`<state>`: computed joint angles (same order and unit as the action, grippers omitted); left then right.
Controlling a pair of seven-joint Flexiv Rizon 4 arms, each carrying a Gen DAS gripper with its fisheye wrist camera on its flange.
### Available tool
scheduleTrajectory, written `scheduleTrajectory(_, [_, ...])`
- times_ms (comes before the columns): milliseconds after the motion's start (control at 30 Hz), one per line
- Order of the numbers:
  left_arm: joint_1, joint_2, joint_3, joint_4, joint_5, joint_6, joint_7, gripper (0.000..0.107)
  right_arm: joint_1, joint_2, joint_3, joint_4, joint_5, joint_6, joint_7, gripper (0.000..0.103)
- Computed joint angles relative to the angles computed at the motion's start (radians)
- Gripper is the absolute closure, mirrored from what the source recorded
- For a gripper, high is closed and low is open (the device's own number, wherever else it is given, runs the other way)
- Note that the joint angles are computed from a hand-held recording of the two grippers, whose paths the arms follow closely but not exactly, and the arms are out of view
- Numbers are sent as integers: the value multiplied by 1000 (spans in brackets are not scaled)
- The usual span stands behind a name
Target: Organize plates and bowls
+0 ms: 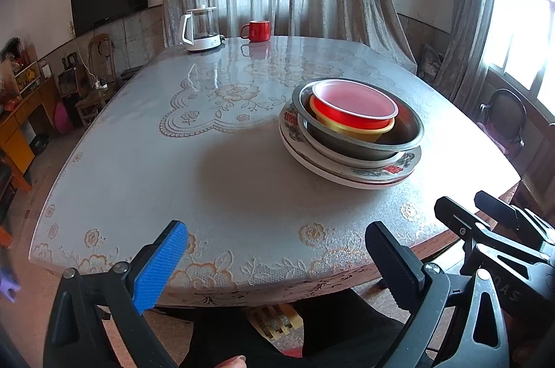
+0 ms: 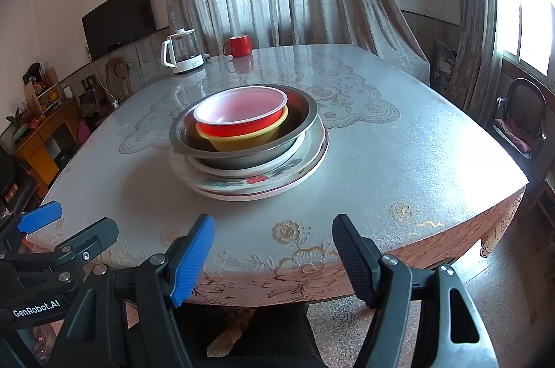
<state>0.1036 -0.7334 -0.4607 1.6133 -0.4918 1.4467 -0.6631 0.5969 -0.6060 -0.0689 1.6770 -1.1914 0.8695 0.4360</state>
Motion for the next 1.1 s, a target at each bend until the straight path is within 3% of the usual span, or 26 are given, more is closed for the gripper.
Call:
scheduleTrajectory(267, [-39, -4, 57, -22, 23, -12, -33, 4, -2, 0, 2, 2, 9, -3, 0, 32])
scheduleTrajectory(1100, [-45, -8, 62, -30, 44, -13, -38, 4, -1, -7, -3, -9, 17, -2, -8, 32])
